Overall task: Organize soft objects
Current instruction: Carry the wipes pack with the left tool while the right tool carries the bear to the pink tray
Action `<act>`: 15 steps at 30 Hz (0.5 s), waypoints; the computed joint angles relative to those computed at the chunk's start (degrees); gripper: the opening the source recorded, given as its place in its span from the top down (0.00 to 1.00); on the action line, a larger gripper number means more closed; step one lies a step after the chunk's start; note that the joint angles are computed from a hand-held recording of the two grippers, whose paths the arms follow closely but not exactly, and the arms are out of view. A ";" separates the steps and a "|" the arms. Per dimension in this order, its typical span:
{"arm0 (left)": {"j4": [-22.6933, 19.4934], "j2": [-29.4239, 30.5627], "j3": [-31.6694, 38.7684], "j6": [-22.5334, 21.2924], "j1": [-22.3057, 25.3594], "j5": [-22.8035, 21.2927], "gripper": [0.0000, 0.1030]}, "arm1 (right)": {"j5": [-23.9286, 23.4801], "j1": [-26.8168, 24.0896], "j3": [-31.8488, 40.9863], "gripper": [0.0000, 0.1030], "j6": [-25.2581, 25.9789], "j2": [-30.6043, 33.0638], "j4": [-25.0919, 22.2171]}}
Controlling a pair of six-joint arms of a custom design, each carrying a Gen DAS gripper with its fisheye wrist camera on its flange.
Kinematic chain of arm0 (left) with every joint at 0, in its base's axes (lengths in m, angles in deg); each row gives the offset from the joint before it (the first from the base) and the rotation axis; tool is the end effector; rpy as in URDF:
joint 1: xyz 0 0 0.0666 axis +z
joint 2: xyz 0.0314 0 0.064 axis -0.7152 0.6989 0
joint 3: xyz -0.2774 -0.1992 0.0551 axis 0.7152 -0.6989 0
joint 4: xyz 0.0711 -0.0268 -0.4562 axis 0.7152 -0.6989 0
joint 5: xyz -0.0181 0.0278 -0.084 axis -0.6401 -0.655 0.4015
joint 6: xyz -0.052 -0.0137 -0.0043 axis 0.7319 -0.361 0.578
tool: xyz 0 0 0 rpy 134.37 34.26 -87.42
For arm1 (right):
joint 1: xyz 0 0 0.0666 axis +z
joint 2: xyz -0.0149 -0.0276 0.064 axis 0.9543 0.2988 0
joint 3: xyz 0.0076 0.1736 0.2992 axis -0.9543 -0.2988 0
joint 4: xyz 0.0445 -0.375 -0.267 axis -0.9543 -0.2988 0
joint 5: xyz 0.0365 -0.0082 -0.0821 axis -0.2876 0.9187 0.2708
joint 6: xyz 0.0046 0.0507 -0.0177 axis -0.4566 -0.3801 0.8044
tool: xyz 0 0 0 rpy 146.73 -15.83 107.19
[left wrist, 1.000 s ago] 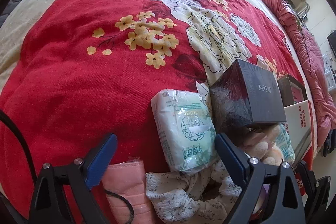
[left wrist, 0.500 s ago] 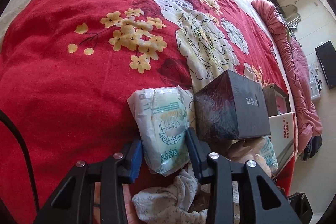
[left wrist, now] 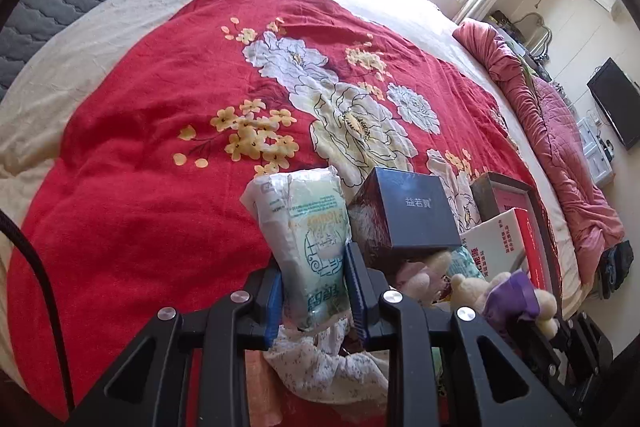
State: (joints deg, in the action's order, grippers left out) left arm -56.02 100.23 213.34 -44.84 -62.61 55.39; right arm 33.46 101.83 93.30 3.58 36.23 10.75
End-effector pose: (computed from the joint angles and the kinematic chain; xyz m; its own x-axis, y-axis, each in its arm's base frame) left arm 0.5765 -0.1791 0.5674 -0.8605 -0.2309 -0.4542 -0.0852 0.9441 -0.3186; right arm 0.5058 0.2821 0.5675 -0.5066 -0.3504 -0.7878 -0.5170 0.8547 -0.0477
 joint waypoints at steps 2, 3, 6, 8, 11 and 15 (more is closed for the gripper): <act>-0.84 -0.74 0.52 -0.70 -0.74 -1.61 0.72 | -0.32 0.25 -0.29 0.81 -1.17 -0.86 0.61; -0.80 -1.33 0.38 -0.88 -1.17 -2.18 0.72 | -0.75 0.20 -0.49 0.81 -1.74 -1.39 1.06; -0.60 -2.92 -0.05 -1.69 -2.78 -5.13 0.72 | -1.58 0.25 -1.03 0.81 -3.27 -3.05 2.17; -1.40 -2.95 0.93 -2.48 -4.13 -7.14 0.72 | -1.91 0.14 -0.16 0.81 -4.20 -3.36 1.65; -2.08 -2.98 2.36 -3.58 -6.19 -9.99 0.72 | -2.32 -0.27 0.19 0.81 -6.33 -4.57 2.09; -3.10 -1.95 5.09 -4.85 -8.74 -12.20 0.72 | -2.47 -1.24 -0.07 0.81 -9.58 -6.51 2.17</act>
